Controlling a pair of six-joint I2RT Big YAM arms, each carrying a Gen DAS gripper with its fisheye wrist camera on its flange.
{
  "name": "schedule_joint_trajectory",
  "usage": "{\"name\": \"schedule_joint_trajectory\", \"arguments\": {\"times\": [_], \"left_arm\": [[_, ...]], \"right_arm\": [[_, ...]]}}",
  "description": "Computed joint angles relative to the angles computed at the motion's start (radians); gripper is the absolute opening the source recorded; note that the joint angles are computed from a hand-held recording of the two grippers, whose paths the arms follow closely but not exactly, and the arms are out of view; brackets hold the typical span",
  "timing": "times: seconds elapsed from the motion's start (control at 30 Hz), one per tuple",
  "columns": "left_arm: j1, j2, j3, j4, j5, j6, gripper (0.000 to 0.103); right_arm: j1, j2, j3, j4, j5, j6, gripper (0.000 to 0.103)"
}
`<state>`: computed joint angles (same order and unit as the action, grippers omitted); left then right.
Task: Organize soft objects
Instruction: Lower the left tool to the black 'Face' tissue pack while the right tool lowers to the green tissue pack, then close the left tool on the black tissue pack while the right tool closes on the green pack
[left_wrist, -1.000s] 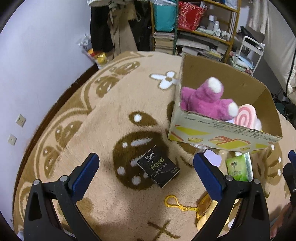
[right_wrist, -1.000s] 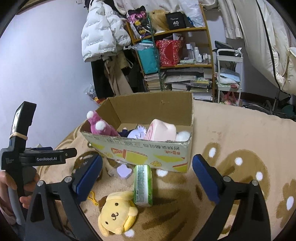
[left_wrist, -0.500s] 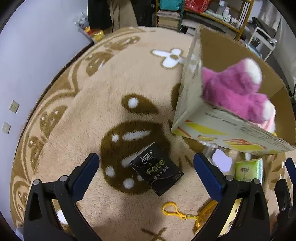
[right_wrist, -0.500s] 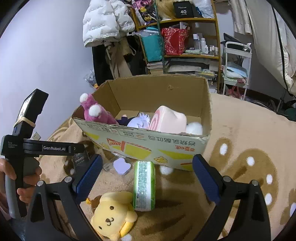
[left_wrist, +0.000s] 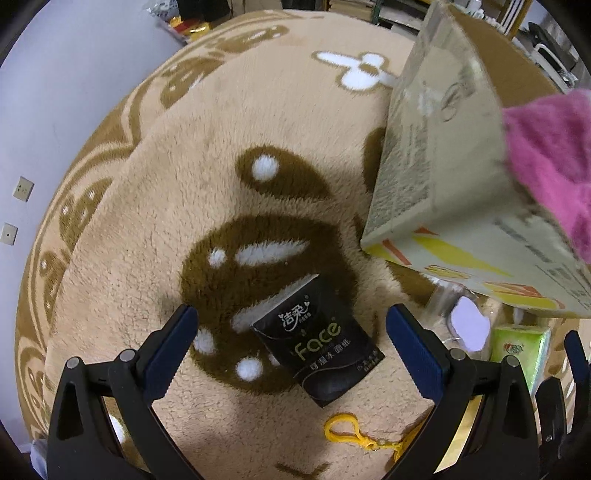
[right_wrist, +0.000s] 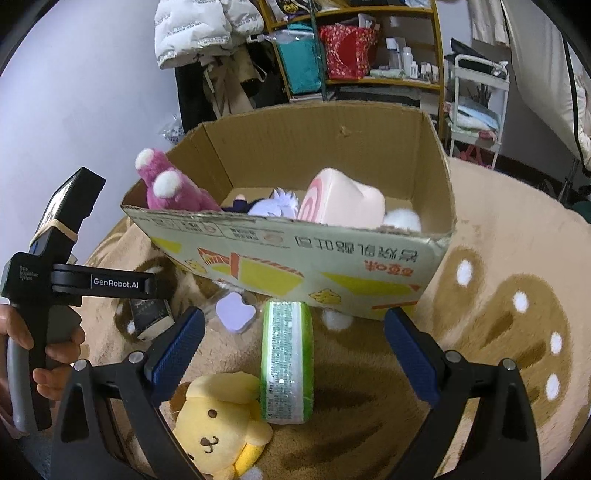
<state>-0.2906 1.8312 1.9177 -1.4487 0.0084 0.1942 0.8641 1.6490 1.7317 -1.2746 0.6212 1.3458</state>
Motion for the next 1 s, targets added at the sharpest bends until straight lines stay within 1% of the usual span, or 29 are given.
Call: {"name": "schedule_joint_trajectory", "arguments": {"times": [0.17,0.27,0.33,0.4,0.47,0.53,0.57,0.6,0.63,0.67,0.7,0.73,0.9,1.0], "left_arm": [[-0.003,0.026,0.017,-0.020,-0.011,-0.012,0.101],[-0.006,0.031,0.015,-0.020,-0.013,-0.006,0.100],[-0.009,0.035,0.015,-0.012,-0.012,0.001,0.098],[-0.016,0.033,0.010,-0.006,-0.017,0.004,0.090],[-0.021,0.038,0.012,-0.027,-0.021,0.004,0.087],[-0.022,0.028,-0.001,-0.018,-0.026,0.003,0.086],[-0.023,0.026,-0.003,-0.017,-0.025,0.003,0.083],[-0.025,0.019,-0.009,-0.018,-0.021,0.000,0.080],[-0.025,0.015,-0.013,-0.016,-0.019,-0.003,0.077],[-0.025,0.011,-0.018,-0.013,-0.016,-0.003,0.070],[-0.023,0.008,-0.020,-0.011,-0.011,-0.001,0.067],[-0.020,0.004,-0.025,-0.008,-0.005,0.004,0.067],[-0.016,-0.022,-0.056,0.001,0.008,0.029,0.065],[-0.016,-0.056,-0.091,0.032,0.004,0.049,0.065]], "right_arm": [[-0.009,-0.003,-0.012,0.007,-0.024,0.002,0.102],[-0.012,0.001,-0.012,0.007,-0.037,0.002,0.102],[-0.016,0.003,-0.014,0.010,-0.050,0.000,0.102],[-0.020,0.004,-0.018,0.019,-0.078,-0.005,0.101],[-0.022,0.009,-0.018,0.018,-0.098,-0.005,0.093],[-0.025,0.012,-0.022,0.025,-0.123,-0.008,0.076],[-0.028,0.005,-0.037,0.051,-0.143,-0.011,0.072],[-0.029,0.002,-0.046,0.068,-0.154,-0.012,0.063],[-0.031,-0.002,-0.054,0.082,-0.166,-0.015,0.052],[-0.033,-0.001,-0.056,0.081,-0.173,-0.019,0.045],[-0.033,0.003,-0.054,0.076,-0.175,-0.024,0.034],[-0.031,0.006,-0.050,0.071,-0.176,-0.031,0.031],[-0.021,0.023,-0.021,0.025,-0.157,-0.027,0.030],[-0.013,0.018,-0.015,0.000,-0.133,-0.008,0.030]]}}
